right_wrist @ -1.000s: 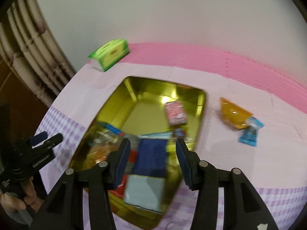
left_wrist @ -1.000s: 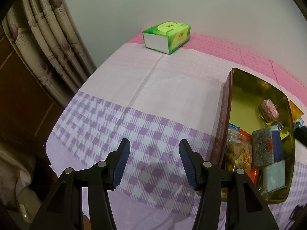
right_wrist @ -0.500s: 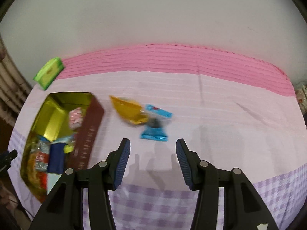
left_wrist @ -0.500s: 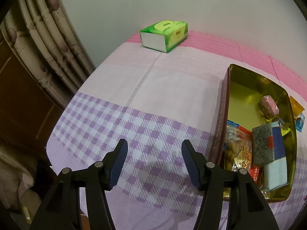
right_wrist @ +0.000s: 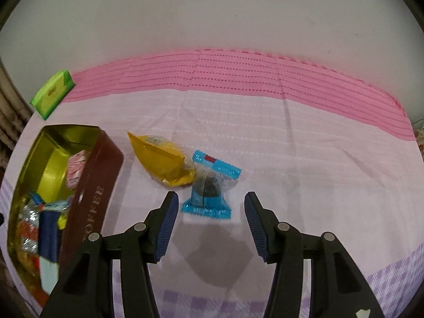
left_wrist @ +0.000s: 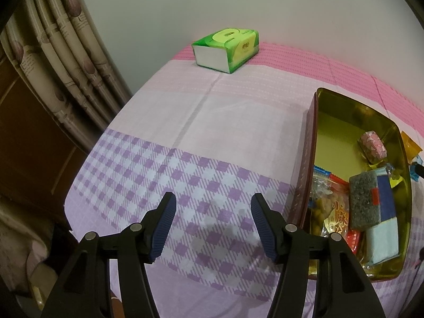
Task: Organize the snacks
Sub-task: 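Move the right gripper to the blue-wrapped candy and grasp it, then grasp the yellow packet with the left gripper while the right holds the blue candy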
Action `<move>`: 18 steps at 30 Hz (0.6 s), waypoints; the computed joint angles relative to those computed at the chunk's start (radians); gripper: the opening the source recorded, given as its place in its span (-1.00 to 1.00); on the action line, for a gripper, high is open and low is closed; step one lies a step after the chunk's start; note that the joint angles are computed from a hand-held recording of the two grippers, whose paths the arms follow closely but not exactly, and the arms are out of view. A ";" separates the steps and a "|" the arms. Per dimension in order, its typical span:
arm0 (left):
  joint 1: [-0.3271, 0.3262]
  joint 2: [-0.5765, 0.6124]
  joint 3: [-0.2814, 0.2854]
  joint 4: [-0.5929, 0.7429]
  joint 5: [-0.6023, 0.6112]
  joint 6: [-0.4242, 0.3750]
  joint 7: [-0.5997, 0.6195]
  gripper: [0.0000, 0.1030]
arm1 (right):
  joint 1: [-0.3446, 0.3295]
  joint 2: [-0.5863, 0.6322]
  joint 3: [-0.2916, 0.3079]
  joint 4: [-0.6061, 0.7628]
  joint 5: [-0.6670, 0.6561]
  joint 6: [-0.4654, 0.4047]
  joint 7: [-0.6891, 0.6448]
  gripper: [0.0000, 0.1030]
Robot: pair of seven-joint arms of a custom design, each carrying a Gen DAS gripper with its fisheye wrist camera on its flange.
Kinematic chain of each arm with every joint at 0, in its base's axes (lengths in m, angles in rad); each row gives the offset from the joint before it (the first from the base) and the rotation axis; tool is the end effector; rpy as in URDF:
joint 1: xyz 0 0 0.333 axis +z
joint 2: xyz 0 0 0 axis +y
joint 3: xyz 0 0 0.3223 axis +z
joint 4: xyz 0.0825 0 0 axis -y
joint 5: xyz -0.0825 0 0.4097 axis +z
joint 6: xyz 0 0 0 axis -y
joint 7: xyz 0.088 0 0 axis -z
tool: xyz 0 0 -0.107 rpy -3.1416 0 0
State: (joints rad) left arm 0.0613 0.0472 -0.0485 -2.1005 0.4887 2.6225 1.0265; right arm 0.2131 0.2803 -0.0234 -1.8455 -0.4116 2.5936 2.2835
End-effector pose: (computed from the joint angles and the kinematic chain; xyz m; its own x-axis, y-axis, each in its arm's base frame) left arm 0.6118 -0.0028 0.4396 0.2252 -0.9639 -0.1418 -0.8445 -0.1205 -0.5218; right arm 0.6721 0.1381 0.4169 -0.2187 -0.9758 0.0079 -0.8344 0.1828 -0.5199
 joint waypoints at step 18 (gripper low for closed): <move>-0.033 0.013 -0.014 0.017 -0.059 0.059 0.067 0.17 | 0.005 0.030 -0.051 -0.016 -0.106 0.096 0.006 -0.48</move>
